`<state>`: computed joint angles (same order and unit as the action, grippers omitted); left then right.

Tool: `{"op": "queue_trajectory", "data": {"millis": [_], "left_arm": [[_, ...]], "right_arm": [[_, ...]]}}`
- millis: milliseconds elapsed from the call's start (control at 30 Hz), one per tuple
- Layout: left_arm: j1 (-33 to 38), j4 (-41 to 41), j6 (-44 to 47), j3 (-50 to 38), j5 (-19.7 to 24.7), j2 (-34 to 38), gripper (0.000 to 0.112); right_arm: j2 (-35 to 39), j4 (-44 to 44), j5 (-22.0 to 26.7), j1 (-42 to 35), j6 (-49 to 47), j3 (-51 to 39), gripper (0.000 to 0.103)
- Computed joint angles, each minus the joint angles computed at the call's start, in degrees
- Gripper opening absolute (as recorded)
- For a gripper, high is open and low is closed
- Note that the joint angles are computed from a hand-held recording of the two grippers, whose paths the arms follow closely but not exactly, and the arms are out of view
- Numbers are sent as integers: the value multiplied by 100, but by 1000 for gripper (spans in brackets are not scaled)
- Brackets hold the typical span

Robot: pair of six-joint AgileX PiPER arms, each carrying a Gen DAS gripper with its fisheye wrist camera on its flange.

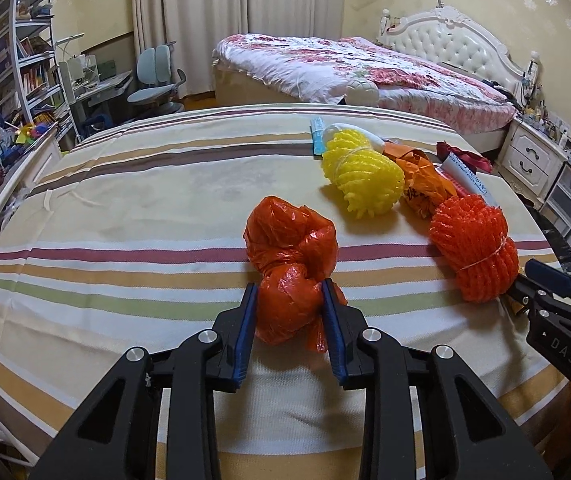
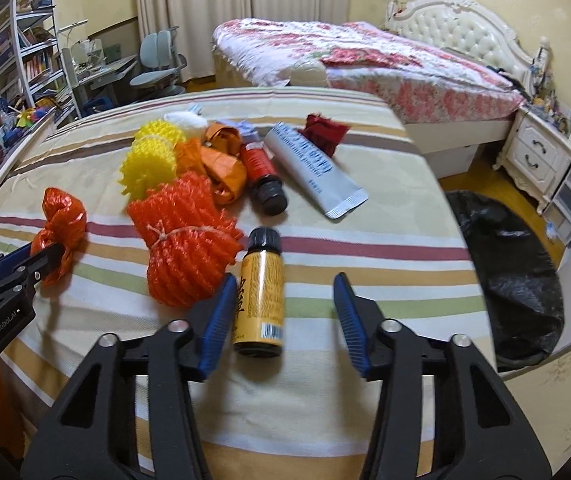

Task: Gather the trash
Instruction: 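Carry the orange net and gold can over the black trash bin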

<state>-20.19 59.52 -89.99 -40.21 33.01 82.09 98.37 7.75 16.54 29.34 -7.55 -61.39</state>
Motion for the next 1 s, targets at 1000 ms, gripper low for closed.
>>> {"op": "queue_trajectory", "data": {"millis": [1000], "left_arm": [[-1229,22,622,-2223,147,1130,32]], "right_arm": [[-523,1501,-333,-1764,-1661,79,23]]}}
